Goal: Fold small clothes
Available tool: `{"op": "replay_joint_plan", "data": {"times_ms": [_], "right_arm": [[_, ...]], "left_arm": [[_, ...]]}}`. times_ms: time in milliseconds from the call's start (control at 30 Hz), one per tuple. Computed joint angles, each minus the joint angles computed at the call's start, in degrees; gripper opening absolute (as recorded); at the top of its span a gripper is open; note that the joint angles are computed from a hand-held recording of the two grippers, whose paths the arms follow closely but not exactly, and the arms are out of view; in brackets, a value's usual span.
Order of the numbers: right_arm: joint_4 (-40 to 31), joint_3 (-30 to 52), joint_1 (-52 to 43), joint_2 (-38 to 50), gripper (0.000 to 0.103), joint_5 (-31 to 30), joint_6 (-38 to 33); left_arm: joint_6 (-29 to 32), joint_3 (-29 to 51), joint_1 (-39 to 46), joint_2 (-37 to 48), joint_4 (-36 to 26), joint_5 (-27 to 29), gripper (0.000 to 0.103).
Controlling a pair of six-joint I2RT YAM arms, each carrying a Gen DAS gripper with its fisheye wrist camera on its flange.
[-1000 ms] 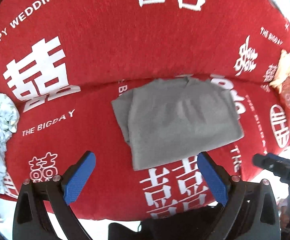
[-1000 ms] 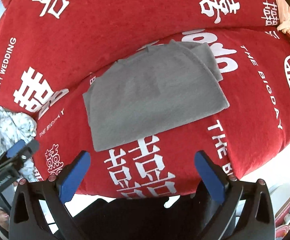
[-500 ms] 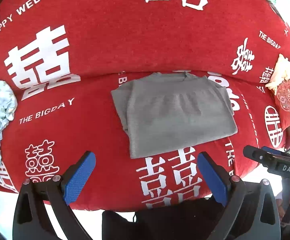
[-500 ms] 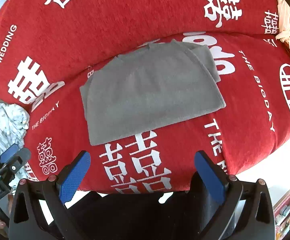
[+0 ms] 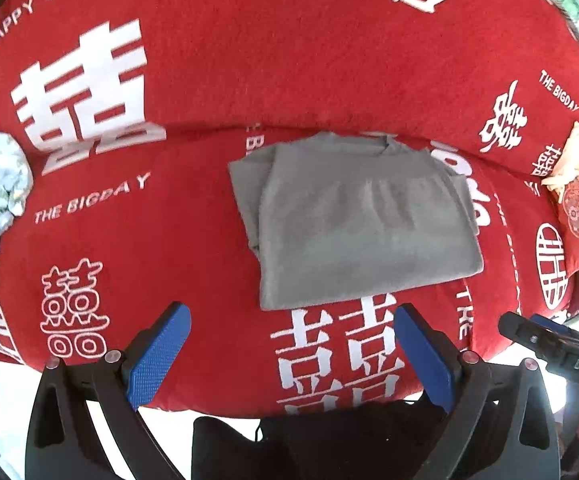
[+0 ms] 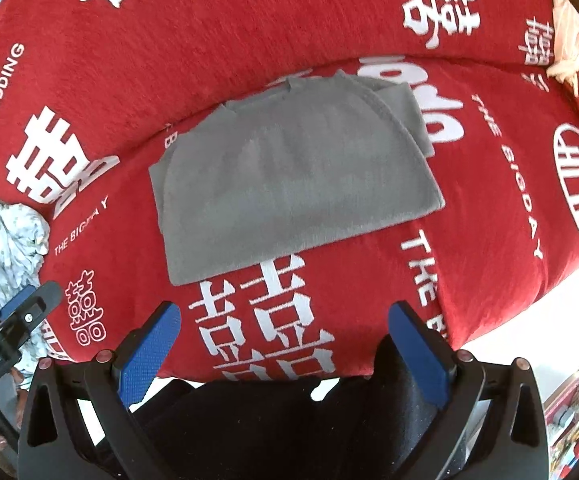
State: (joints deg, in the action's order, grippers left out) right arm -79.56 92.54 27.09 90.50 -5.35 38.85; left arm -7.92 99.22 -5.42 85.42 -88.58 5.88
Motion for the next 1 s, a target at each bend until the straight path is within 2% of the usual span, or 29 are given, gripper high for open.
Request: {"op": "replay_joint_plan", "data": {"times_ms": [200, 467, 700, 1000], "right_arm": [[3.6, -6.0, -0.6, -2.2, 0.103, -2.6, 3.3], [12.7, -14.9, -1.8, -2.1, 0.103, -8.9, 7.6], [28.1, -25.0, -2.8, 2.0, 0.103, -16.2, 11.0], [54.3, -35.1, -4.0, 9.4, 0.103, -24.0, 17.9]], "left_arm": [[2.3, -5.1, 1.7, -0.3, 2.3, -2.6, 0.102], [3.6, -11.0, 5.4, 2.0, 5.7, -1.6, 0.102], [3.4, -19.2, 6.8, 5.8, 14.1, -3.2, 0.102], [2.8, -26.3, 5.8, 12.2, 25.5, -5.0, 0.102]]}}
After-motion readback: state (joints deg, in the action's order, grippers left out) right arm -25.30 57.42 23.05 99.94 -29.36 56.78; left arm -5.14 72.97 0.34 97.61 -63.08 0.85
